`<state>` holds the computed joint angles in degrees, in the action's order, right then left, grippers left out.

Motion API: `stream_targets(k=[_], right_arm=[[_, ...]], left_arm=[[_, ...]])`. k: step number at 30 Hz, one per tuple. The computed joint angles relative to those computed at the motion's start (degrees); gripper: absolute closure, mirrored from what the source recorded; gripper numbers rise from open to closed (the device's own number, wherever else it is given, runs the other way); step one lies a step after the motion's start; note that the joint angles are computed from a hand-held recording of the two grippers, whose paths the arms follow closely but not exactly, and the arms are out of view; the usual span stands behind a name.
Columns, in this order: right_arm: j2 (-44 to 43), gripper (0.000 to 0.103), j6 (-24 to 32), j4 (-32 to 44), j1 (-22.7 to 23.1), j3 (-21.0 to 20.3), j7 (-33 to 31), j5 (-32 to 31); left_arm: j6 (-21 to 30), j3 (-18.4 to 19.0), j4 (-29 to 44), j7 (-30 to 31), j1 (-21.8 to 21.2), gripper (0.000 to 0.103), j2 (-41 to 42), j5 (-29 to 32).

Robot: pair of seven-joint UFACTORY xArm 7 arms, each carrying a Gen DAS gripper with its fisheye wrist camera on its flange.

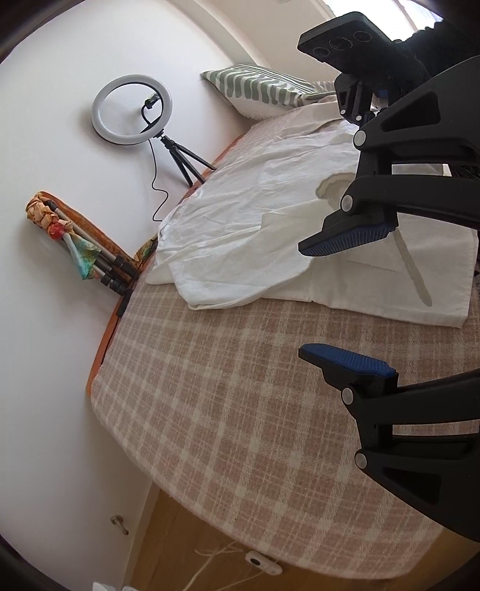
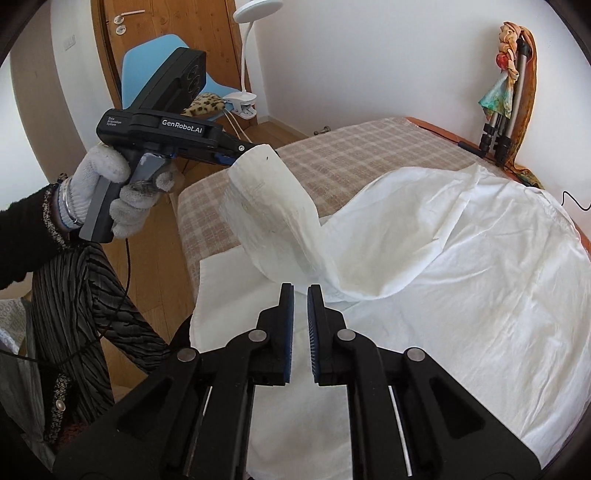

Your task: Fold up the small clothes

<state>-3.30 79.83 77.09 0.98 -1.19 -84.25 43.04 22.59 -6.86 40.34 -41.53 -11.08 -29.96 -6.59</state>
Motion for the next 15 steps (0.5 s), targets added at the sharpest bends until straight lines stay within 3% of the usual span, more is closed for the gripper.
stream_targets(k=[2, 4, 5, 6, 8, 9, 12, 15], right_arm=[[-0.16, 0.095, 0.18, 0.54, -0.7, -0.65, 0.78, -0.38], [0.61, 0.094, 0.43, 1.82, -1.22, -0.9, 4.25, -0.27], [1.3, 0.089, 0.26, 2.77, -1.39, -0.82, 6.56, -0.49], [1.61, 0.083, -0.37, 3.16, -1.64, -0.77, 9.1, -0.72], [2.35, 0.042, -3.0, 3.62, -2.04, -0.56, 14.55, -1.05], [2.86, 0.039, -4.0, 3.88, -2.27, -0.55, 16.7, -0.65], [6.18, 0.039, -3.12, 7.26, -2.96, -0.12, 23.46, -1.63], [8.16, 0.039, -1.16, 9.36, -3.79, 0.57, 26.42, -2.19]], left_arm=[[-0.19, 0.79, 1.1, 2.43, -2.47, 0.055, 2.06, -1.15], [-2.03, 4.44, 1.66, 8.38, -8.81, 0.055, 3.97, -7.02], [-2.77, 5.45, 1.91, 11.04, -11.29, 0.055, 4.54, -9.61], [-3.27, 5.98, 2.25, 13.47, -13.23, 0.055, 5.08, -11.67], [-3.49, 7.44, 3.25, 19.43, -17.75, 0.055, 6.13, -16.52], [-2.29, 7.54, 4.2, 22.28, -19.2, 0.055, 6.7, -17.92], [0.67, 3.97, 5.55, 24.79, -17.73, 0.055, 6.99, -16.78], [6.62, -5.28, 6.41, 13.38, -6.88, 0.055, 5.82, -2.51]])
